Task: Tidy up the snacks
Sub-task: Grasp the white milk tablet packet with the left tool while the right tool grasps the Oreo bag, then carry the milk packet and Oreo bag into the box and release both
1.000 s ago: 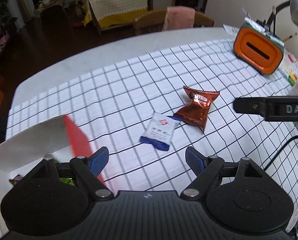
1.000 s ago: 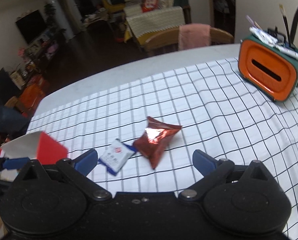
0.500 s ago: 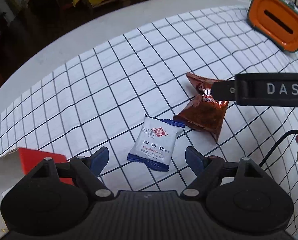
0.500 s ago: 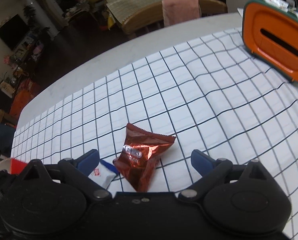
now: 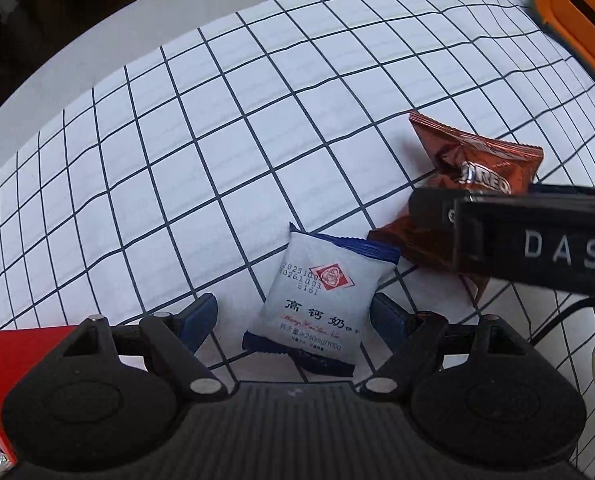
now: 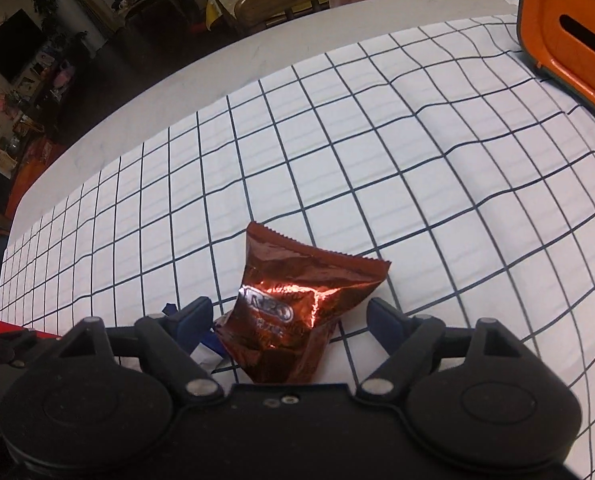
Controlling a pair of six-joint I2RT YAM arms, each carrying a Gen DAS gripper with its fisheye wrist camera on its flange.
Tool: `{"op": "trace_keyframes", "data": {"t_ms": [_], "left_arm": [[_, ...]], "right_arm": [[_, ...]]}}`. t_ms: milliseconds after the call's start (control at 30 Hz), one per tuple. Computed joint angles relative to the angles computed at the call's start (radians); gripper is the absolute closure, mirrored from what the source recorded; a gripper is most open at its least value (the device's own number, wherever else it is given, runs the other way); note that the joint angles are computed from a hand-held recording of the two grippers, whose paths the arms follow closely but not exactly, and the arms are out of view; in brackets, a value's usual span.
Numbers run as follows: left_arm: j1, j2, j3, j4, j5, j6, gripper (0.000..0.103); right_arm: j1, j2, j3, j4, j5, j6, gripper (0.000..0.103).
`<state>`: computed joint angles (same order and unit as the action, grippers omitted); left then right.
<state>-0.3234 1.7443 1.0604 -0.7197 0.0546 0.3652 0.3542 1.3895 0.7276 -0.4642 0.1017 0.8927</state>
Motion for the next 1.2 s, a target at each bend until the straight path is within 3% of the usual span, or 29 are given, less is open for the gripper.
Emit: {"op": "trace_keyframes", "data": {"t_ms": [300, 367, 467, 833, 1200], "left_arm": [[0.009, 0.031, 0.010, 0.015, 0.034, -0.007, 0.025], [0.014, 0.021, 0.003, 0.021, 0.040, -0.001, 0.036], [0.008, 0.009, 0.003, 0.018, 0.041, -0.010, 0.049], [0.034, -0.072, -0.054, 0.006, 0.040, -0.052, 0.055], [0.105, -0.231, -0.101, -0.097, 0.077, -0.056, 0.055]], "right_arm": [[0.010, 0.000, -0.019, 0.038, 0.011, -0.026, 0.042], [0.027, -0.001, -0.016, 0.038, 0.022, -0.021, 0.052], [0.025, -0.012, -0.025, 0.050, 0.021, -0.023, 0.058], [0.017, -0.175, -0.127, 0.022, 0.029, -0.018, 0.068], [0.151, -0.372, -0.141, -0.139, 0.111, 0.073, 0.068]]}}
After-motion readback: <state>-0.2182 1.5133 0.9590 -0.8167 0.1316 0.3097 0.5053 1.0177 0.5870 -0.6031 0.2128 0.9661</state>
